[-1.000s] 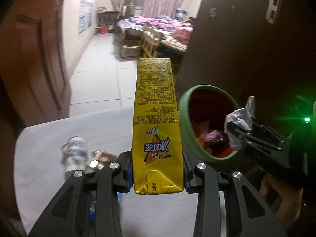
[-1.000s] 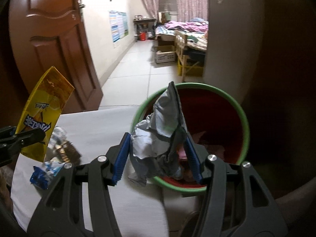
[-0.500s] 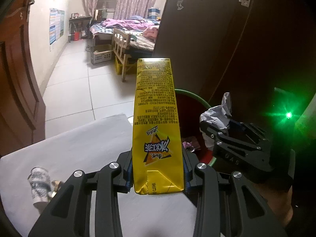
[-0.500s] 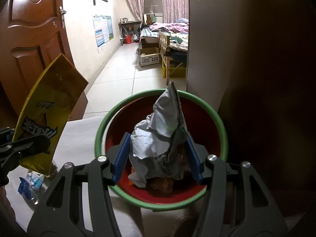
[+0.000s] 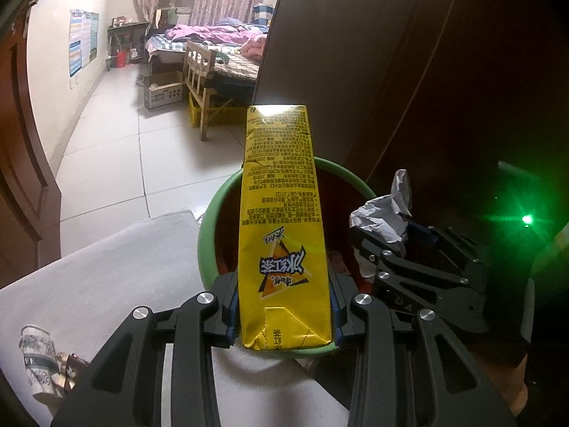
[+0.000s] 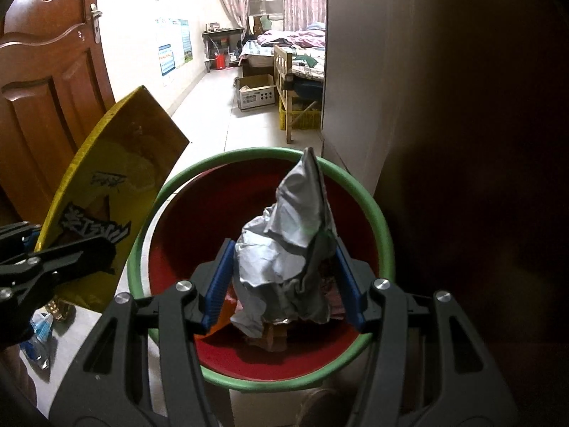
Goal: Collect trash
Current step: 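Carry the yellow carton over the bin with the left tool while the right tool carries the grey paper, then open the left tool to drop the yellow carton while the right tool drops the grey paper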
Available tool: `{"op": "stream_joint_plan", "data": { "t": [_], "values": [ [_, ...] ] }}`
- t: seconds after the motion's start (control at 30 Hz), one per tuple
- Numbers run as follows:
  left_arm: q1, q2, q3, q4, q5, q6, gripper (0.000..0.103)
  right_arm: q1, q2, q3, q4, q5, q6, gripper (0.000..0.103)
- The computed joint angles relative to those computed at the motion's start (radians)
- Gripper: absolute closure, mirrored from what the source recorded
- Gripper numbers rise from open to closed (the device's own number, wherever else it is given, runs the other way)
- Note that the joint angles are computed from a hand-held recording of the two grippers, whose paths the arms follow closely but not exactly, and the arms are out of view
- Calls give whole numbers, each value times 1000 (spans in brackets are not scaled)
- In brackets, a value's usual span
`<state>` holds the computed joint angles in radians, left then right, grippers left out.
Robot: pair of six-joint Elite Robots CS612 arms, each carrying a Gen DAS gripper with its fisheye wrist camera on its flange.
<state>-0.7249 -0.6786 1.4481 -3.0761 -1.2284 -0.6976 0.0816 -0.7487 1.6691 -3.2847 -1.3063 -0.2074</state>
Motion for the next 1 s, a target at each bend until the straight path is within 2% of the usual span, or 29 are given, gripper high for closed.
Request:
{"op": "stream_joint_plan", "data": {
  "t": [0.3,0.6,0.67,0.7,0.73,0.8,0.93,1.0],
  "values": [
    [10,23,-28,16,-25,5,69,1,12,-24,30,-28,-12,50],
    [17,41,-81,19,-42,48,69,5,23,-47,63,-51,-15,50],
    [20,46,-90,18,-44,51,55,7,26,-54,72,-61,-16,47],
    [18,46,-90,12,-23,44,31,8,28,-56,69,-64,-16,41],
    [16,45,-86,1,-3,32,14,10,29,-58,72,-71,-14,38],
    [14,41,-70,-30,21,0,11,10,31,-63,82,-59,-21,19],
    [15,31,-48,-22,38,-43,8,16,34,-69,72,-71,-40,6],
    [13,24,-35,-12,55,-62,8,15,35,-70,70,-67,-35,5]
  ]
}}
